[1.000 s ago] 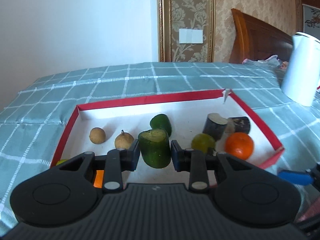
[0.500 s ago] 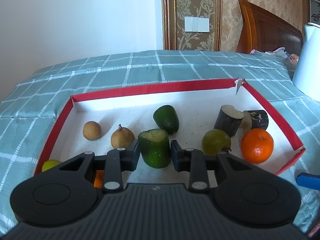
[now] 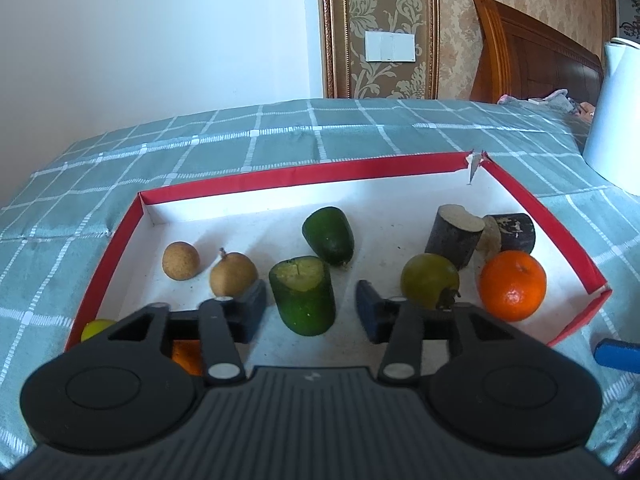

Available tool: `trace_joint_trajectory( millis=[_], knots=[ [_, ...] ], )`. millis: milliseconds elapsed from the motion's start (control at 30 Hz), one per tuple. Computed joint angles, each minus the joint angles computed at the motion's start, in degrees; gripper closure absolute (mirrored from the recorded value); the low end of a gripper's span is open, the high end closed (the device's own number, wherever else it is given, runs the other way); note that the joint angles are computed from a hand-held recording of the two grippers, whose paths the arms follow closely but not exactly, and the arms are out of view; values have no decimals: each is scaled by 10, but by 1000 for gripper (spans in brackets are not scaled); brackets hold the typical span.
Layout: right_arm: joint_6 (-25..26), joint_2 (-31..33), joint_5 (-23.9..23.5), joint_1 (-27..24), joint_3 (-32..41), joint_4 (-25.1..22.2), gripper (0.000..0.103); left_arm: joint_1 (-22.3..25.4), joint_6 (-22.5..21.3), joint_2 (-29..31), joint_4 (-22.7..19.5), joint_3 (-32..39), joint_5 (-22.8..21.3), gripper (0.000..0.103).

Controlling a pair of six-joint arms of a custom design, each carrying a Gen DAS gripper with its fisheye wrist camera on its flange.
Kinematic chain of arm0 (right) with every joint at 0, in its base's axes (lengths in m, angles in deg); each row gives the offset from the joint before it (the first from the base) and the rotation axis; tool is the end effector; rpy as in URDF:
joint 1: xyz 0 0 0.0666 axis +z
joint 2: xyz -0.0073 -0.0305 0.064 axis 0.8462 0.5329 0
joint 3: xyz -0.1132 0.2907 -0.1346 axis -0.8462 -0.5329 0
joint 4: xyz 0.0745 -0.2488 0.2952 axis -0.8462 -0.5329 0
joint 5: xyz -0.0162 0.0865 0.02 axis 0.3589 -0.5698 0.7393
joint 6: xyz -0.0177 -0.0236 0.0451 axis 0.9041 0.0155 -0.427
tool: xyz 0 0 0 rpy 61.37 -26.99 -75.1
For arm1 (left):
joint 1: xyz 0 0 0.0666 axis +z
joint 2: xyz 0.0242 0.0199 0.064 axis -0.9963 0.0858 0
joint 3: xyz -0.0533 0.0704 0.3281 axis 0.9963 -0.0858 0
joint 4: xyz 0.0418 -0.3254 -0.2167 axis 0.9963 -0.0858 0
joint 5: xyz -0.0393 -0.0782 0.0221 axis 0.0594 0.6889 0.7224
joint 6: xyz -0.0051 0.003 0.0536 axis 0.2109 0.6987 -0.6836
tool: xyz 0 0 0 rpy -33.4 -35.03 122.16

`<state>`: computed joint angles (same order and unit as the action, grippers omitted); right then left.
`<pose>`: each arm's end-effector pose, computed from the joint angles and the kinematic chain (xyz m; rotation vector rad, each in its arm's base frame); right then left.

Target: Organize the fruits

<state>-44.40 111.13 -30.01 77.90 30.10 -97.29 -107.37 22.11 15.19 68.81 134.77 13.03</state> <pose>0.3977 0.1317 0.1937 0.1777 2.2195 -0.0332 0.5605 -0.2332 0.1946 0.6125 2.1076 -0.2260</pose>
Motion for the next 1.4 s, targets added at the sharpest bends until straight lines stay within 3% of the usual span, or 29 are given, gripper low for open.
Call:
trace_joint_trajectory(
  millis=[67,233,467,600,667,1100,1400],
  knots=[
    [0,0,0,0,0,0,20,-1,3,-1,1,-1,-6,44],
    [0,1,0,0,1,0,20,1,1,-3,-4,-2,-2,43],
    [2,1,1,1,1,-1,20,2,1,-23,3,-24,-5,27],
    [2,1,1,0,0,-1,20,6,2,-48,20,-51,-4,23],
    [2,1,1,0,0,-1,19,7,0,-62,28,-67,-3,15],
    [0,-1,5,2,-1,-1,18,25,29,-176,67,-200,-18,2],
    [-86,-27,60,34,-18,-9,13,35,57,-231,80,-265,-21,0]
  ],
)
